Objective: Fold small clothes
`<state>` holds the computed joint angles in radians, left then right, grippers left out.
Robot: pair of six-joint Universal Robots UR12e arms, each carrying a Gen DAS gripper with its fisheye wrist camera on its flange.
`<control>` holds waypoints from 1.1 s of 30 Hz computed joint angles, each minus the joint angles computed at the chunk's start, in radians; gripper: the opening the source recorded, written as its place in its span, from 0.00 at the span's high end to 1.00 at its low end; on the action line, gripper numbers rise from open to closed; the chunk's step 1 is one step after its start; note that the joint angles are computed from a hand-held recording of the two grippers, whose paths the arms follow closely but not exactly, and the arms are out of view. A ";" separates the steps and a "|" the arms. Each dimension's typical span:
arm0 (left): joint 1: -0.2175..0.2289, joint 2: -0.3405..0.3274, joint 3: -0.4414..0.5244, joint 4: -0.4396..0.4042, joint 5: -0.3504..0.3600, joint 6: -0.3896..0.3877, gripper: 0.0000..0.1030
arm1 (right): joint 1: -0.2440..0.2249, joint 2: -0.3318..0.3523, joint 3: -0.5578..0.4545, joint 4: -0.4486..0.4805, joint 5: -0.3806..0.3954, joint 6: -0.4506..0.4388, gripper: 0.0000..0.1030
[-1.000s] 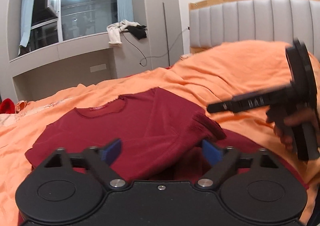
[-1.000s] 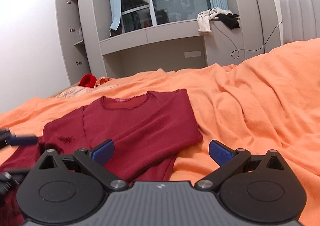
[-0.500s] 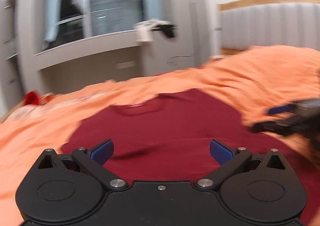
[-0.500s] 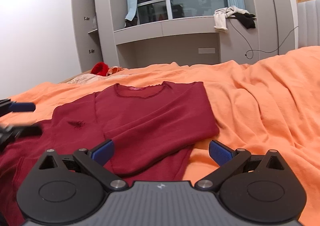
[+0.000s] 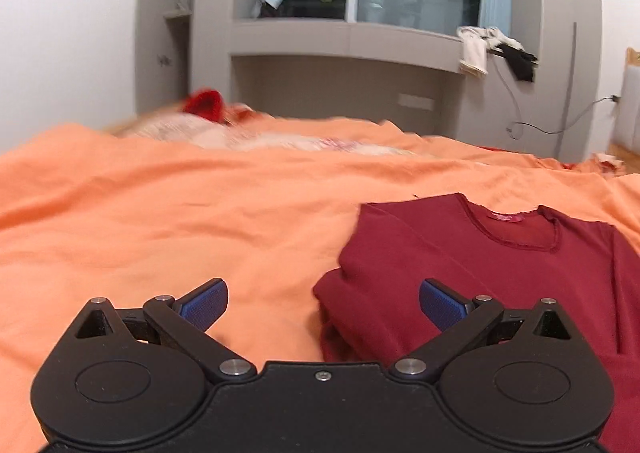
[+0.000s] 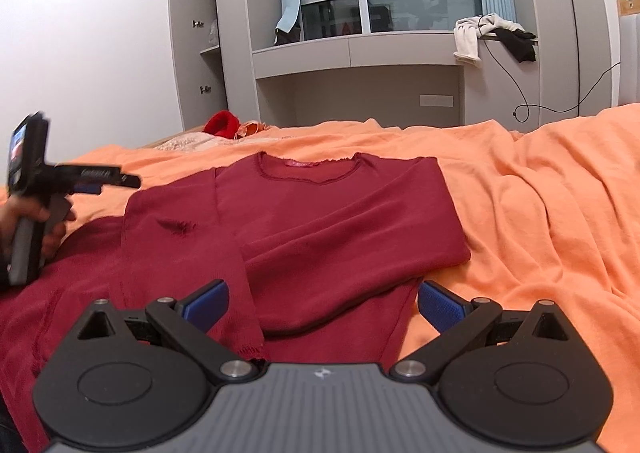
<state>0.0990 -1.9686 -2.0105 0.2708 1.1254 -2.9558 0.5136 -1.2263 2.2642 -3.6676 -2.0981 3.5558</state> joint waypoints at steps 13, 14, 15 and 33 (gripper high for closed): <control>0.020 -0.049 0.073 -0.125 -0.061 -0.094 0.90 | 0.000 0.011 -0.011 -0.022 0.015 -0.037 0.00; 0.021 -0.052 0.077 -0.113 -0.049 -0.123 0.91 | 0.000 0.012 -0.013 -0.025 0.018 -0.042 0.00; 0.020 -0.054 0.078 -0.105 -0.028 -0.147 0.91 | 0.000 0.013 -0.015 -0.028 0.019 -0.049 0.00; -0.009 -0.031 0.048 -0.075 0.057 -0.083 0.34 | 0.004 0.018 -0.069 0.007 -0.020 -0.091 0.00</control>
<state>0.0903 -1.9991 -1.9622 0.1958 1.1828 -3.0385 0.5175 -1.2084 2.1951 -3.6602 -2.1177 3.4652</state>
